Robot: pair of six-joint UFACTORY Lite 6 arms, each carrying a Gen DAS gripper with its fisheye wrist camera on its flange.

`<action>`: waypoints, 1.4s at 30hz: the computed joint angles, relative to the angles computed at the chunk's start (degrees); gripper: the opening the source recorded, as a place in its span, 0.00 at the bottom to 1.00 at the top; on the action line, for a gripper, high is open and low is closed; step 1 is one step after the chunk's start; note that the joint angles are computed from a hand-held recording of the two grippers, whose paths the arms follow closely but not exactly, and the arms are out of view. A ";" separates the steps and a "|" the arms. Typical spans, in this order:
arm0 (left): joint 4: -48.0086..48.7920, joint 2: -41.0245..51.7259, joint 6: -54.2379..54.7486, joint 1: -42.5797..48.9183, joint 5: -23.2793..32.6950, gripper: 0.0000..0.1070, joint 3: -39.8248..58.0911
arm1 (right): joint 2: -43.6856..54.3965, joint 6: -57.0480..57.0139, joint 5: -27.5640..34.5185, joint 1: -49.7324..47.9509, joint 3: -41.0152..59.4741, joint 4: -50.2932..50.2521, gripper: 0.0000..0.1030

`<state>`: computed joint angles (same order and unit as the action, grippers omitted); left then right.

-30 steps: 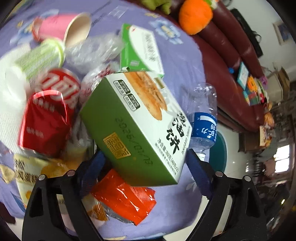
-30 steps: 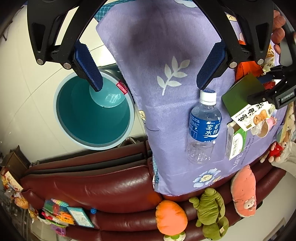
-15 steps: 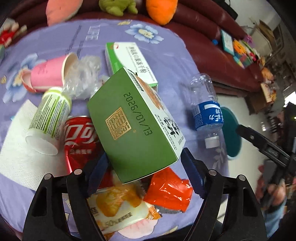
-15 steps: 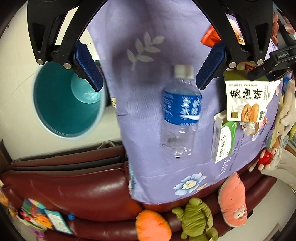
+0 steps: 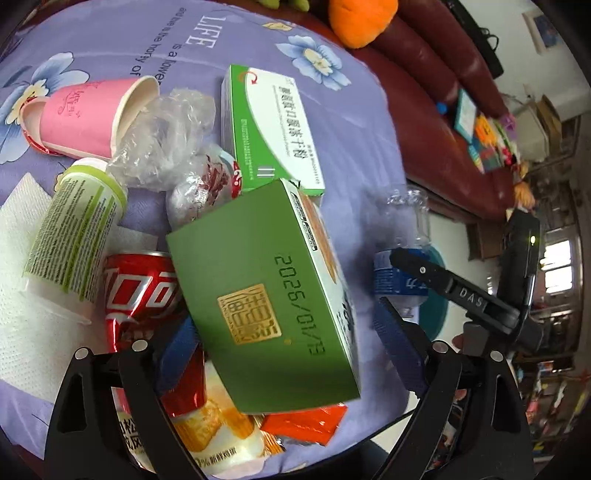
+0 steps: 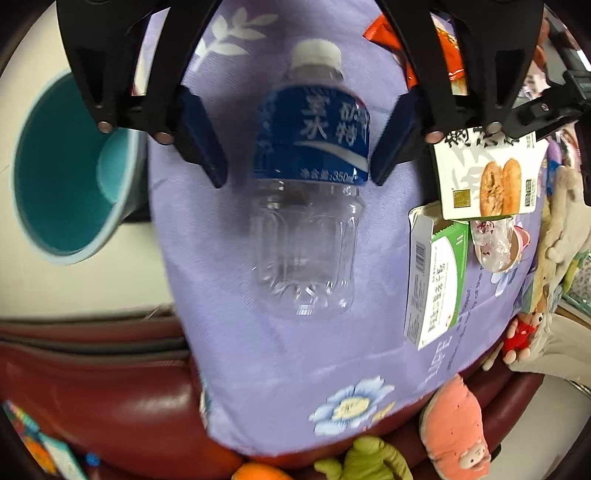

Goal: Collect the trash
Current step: 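Grasp the green cake box with left tool while right tool grasps the water bottle, then carry both items over the teal bin and open both tools to drop them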

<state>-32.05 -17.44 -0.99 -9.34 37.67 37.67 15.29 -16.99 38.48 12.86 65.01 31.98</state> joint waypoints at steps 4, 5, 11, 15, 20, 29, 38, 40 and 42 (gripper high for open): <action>6.27 -1.58 -5.33 -3.85 -1.86 0.67 -0.07 | 1.21 -2.31 -1.58 1.17 -0.03 2.27 0.60; 10.23 -2.22 -9.00 -5.44 -2.10 0.65 0.32 | -0.04 -2.52 -2.33 1.88 -1.14 1.98 0.60; 32.09 -7.05 -29.67 -15.47 0.46 0.64 2.90 | -9.44 -7.57 -2.85 0.07 -10.26 7.65 0.60; 39.67 -7.91 -38.75 -21.95 2.56 0.64 5.48 | -17.10 -9.42 -1.67 -3.39 -15.74 9.50 0.60; 48.93 -1.19 -48.85 -32.45 3.09 0.64 13.03 | -27.27 -11.73 1.26 -13.11 -21.13 9.66 0.60; 49.97 24.03 -46.39 -41.45 -2.32 0.64 36.60 | -31.11 -24.82 7.43 -43.85 -20.82 10.62 0.60; 42.32 52.43 -34.79 -44.40 -1.30 0.65 65.43 | -12.87 -33.47 1.58 -55.61 -15.22 10.30 0.60; 40.89 58.04 -32.96 -44.25 0.85 0.65 72.19 | -9.66 -33.85 0.44 -55.35 -13.94 10.90 0.61; 39.07 61.97 -30.88 -43.71 2.24 0.65 76.75 | -5.66 -34.44 -0.88 -54.73 -12.20 11.47 0.61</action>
<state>7.02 44.54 -31.87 -53.05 39.90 114.43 9.63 -51.43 37.60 -41.86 52.81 43.45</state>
